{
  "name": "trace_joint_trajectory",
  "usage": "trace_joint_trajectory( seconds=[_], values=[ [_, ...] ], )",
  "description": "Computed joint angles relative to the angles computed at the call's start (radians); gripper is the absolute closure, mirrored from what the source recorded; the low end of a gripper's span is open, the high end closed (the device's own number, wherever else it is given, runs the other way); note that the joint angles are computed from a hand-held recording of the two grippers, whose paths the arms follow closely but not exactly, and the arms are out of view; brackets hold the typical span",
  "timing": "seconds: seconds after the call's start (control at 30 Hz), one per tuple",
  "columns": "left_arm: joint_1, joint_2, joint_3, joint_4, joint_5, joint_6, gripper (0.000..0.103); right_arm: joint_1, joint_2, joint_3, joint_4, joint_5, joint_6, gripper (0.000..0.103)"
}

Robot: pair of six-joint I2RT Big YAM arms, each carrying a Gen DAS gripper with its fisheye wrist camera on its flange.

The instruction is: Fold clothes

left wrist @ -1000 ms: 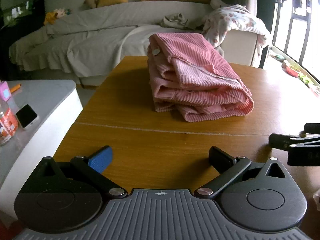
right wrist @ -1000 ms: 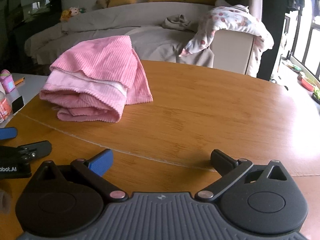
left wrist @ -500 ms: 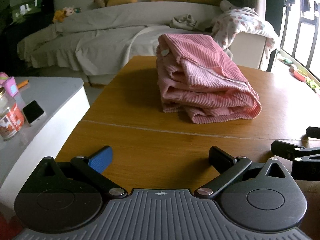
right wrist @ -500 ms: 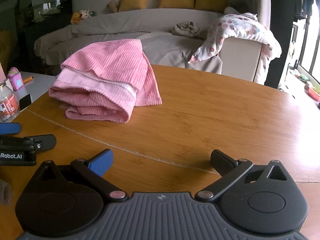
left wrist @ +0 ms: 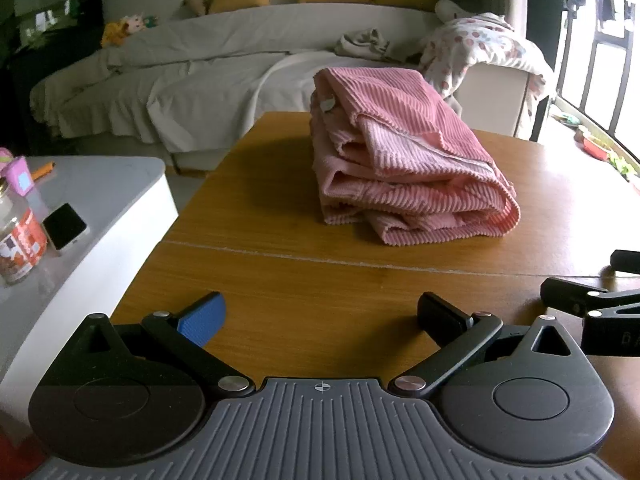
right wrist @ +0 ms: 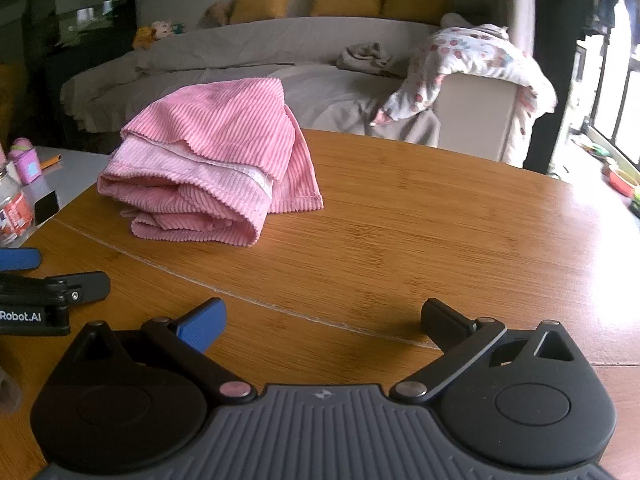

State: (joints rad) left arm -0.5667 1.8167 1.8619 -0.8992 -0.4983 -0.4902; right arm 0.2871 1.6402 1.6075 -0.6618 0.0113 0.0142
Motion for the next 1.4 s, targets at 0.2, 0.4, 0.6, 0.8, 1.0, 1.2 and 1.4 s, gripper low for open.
trace_joint_trajectory(
  seconds=[0.2, 0.4, 0.6, 0.8, 1.0, 1.2, 1.4],
  values=[
    [0.026, -0.094, -0.133, 0.083, 0.071, 0.065, 0.000, 0.070, -0.066, -0.076, -0.003, 0.177, 0.144, 0.000],
    [0.017, -0.125, -0.175, 0.115, 0.092, 0.076, 0.000, 0.066, -0.084, -0.098, 0.000, 0.182, 0.160, 0.000],
    [0.019, -0.116, -0.163, 0.104, 0.088, 0.090, 0.000, 0.079, -0.085, -0.100, -0.001, 0.196, 0.168, 0.000],
    [0.020, -0.108, -0.155, 0.098, 0.085, 0.092, 0.000, 0.074, -0.085, -0.103, 0.004, 0.191, 0.165, 0.000],
    [0.014, -0.104, -0.150, 0.088, 0.071, 0.086, 0.000, 0.072, -0.085, -0.102, 0.001, 0.189, 0.164, 0.000],
    [0.017, -0.111, -0.159, 0.093, 0.069, 0.076, 0.000, 0.073, -0.085, -0.104, 0.004, 0.190, 0.166, 0.000],
    [0.020, -0.102, -0.145, 0.084, 0.068, 0.083, 0.000, 0.071, -0.086, -0.104, 0.003, 0.188, 0.164, 0.000]
  ],
)
